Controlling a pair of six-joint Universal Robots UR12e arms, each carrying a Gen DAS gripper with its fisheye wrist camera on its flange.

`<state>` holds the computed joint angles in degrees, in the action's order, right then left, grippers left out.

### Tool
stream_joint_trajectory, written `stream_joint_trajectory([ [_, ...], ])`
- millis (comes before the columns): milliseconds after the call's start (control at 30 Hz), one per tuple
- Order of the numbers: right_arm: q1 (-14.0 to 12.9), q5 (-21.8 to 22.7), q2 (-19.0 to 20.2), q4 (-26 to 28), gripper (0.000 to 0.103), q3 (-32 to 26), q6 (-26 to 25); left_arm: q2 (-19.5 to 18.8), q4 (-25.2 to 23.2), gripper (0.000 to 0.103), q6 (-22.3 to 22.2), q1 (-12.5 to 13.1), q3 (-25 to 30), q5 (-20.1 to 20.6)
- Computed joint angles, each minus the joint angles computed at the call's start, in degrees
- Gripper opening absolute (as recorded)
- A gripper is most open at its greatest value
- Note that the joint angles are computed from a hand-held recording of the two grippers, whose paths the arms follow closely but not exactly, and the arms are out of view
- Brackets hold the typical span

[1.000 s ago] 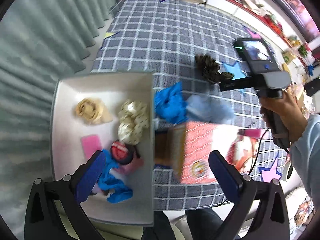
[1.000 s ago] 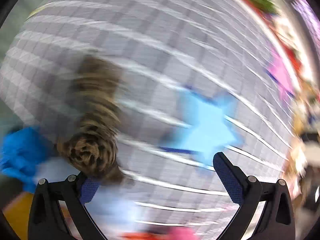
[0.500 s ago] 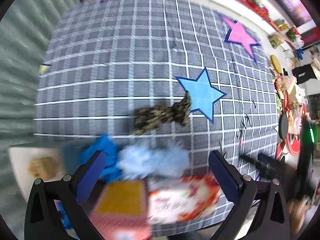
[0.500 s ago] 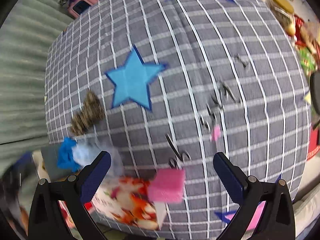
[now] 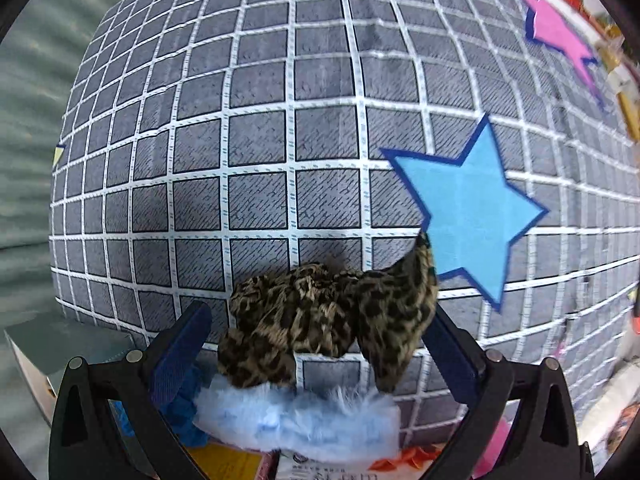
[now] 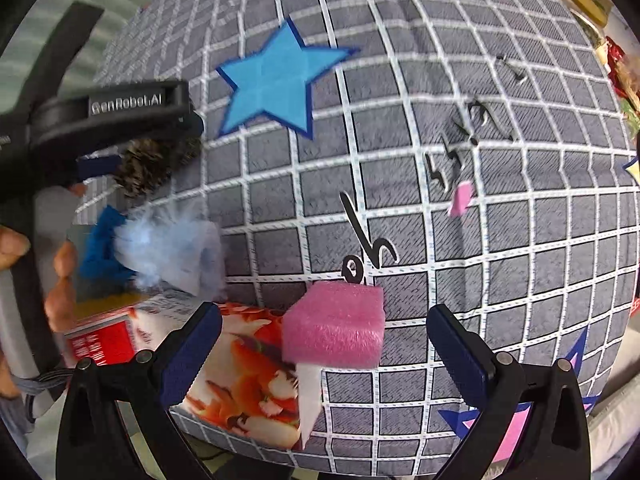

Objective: Organize soft objects
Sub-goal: 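Grasp the leopard-print cloth with the left tool while the right tool grasps the pink foam block, then carry the leopard-print cloth and pink foam block over the white box with both tools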

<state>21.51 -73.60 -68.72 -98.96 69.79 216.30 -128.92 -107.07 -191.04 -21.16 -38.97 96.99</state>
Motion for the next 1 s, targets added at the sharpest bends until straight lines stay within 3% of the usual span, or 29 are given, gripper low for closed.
stream_joint_trajectory([
  [33, -0.1, 0.5, 0.2, 0.4, 0.103, 0.2, 0.1, -0.4, -0.4, 0.102, 0.6, -0.2, 0.3, 0.6],
  [100, -0.3, 0.7, 0.3, 1.2, 0.101, 0.5, 0.3, -1.6, -2.8, 0.085, 1.9, -0.5, 1.7, 0.4],
  [133, -0.4, 1.0, 0.3, 1.3, 0.082, 0.7, 0.3, -2.2, -4.3, 0.084, 1.7, -0.8, 2.5, 0.9],
  [200, -1.1, 4.0, -0.1, 2.1, 0.05, 1.9, 0.6, -2.0, -3.7, 0.067, 1.8, -0.5, 2.2, -0.6],
  [233, -1.5, 5.3, -0.7, 1.2, 0.048, 3.0, 1.3, -1.9, -3.6, 0.061, 2.7, -0.3, 2.2, -2.1],
  [300, -2.1, 6.3, -2.0, -1.0, 0.048, 5.0, 2.2, -2.1, -3.5, 0.047, 4.5, -0.4, 3.0, -2.1],
  [400, -3.0, 6.7, -4.3, -5.6, 0.048, 7.9, 3.6, -0.6, -0.5, 0.035, 5.7, -0.3, 1.3, -3.6],
  [733, -4.7, 3.6, -9.4, -11.1, 0.048, 12.4, 7.9, 2.8, 5.5, 0.035, 12.9, -1.6, 1.3, -7.7],
  [1000, -2.8, 0.4, -11.3, -10.8, 0.048, 12.6, 11.6, 10.8, 11.4, 0.035, 20.6, -1.8, -7.9, -13.5],
])
